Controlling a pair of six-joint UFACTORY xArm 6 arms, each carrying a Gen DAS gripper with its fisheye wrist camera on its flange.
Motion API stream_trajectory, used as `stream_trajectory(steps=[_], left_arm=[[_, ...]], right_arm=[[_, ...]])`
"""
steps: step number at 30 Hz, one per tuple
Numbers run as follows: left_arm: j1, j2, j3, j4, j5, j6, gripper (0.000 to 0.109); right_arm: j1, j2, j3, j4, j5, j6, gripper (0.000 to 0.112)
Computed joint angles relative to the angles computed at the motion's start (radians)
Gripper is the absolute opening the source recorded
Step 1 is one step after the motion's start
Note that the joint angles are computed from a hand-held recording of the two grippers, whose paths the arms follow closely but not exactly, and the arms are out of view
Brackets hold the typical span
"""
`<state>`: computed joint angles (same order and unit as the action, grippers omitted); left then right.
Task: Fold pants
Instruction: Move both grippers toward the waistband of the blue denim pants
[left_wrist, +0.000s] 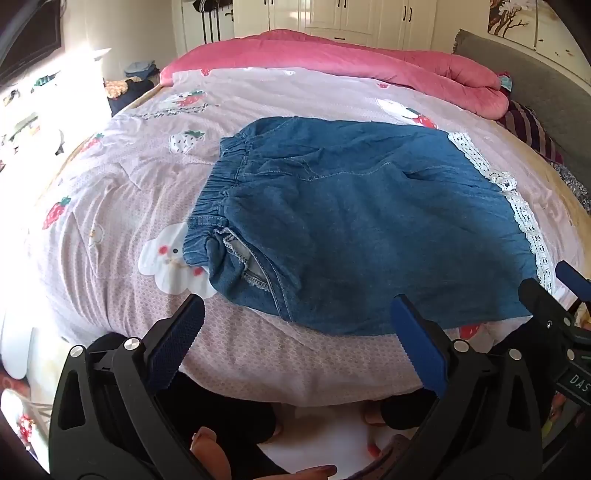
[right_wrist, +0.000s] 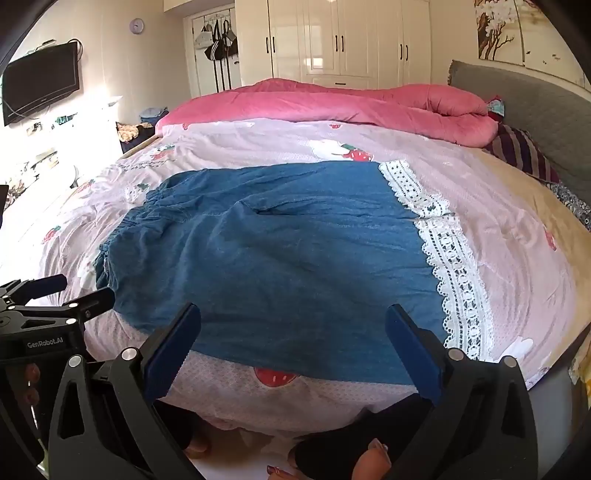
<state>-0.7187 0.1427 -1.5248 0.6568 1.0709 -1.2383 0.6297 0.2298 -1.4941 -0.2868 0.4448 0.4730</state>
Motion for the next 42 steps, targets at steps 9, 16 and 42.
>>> stream_trajectory(steps=[9,16,42], left_arm=[[-0.009,-0.007,0.003,0.021,0.013,-0.014,0.094],[-0.004,-0.001,-0.014,0.009,0.018,-0.006,0.094],[-0.006,0.0,-0.01,0.016,0.0,-0.001,0.094]], right_arm=[[0.003,-0.003,0.016,-0.063,-0.029,0.047,0.099],[0.0,-0.008,0.008,-0.023,-0.012,0.01,0.099],[0.003,-0.006,0.0,-0.053,-0.004,0.028,0.099]])
